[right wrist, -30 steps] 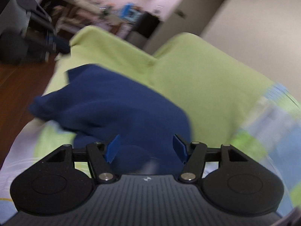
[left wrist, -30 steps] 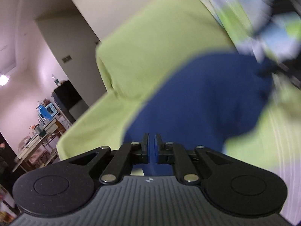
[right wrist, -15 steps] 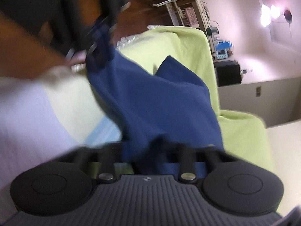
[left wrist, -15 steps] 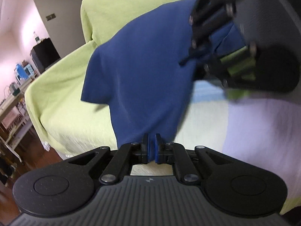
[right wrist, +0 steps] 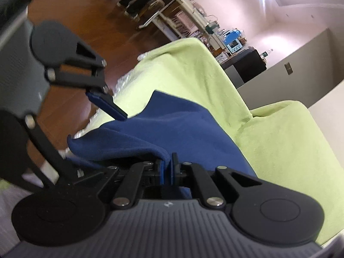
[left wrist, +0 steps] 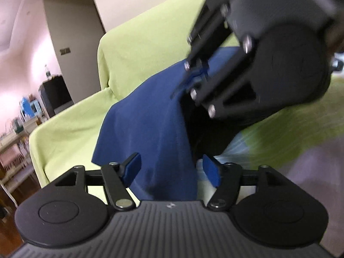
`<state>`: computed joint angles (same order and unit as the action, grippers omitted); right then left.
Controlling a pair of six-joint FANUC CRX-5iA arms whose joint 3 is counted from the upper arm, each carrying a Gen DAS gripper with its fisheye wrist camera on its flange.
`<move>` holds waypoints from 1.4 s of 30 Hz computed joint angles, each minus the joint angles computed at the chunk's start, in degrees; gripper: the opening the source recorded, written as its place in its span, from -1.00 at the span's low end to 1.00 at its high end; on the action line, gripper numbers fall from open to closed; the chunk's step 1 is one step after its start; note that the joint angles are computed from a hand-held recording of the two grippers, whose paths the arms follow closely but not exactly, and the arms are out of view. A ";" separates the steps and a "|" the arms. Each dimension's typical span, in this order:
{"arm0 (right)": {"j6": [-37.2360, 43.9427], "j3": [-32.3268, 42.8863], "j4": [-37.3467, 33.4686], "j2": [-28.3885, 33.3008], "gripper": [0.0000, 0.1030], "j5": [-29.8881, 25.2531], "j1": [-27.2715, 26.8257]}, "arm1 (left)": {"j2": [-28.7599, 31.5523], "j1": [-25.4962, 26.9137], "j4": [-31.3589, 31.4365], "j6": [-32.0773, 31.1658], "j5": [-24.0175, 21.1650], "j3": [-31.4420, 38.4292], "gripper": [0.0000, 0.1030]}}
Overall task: Fold clothes
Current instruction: 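Lift the navy shirt with both grippers and shake it open in the air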
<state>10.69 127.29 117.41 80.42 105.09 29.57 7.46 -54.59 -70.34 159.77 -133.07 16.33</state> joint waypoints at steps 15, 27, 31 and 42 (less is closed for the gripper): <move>-25.62 17.81 10.13 10.83 0.20 -22.67 -1.49 | -10.41 -10.91 -45.40 -41.85 -9.67 -1.32 -0.88; -26.99 11.65 16.55 7.39 0.14 -22.10 -1.88 | -12.99 -7.23 -47.60 -42.45 -6.47 -0.02 -0.87; -30.98 9.01 19.83 6.31 -0.51 -24.91 -0.79 | -12.77 -7.22 -48.07 -44.03 -7.03 -0.03 -0.87; -38.49 -5.08 11.64 -2.73 -0.96 -50.66 -1.05 | -9.78 -7.04 -59.97 -55.98 -4.67 5.19 -0.87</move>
<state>-27.81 122.21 129.05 77.68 54.43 28.52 -2.32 -61.63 -130.31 103.79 -137.74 21.52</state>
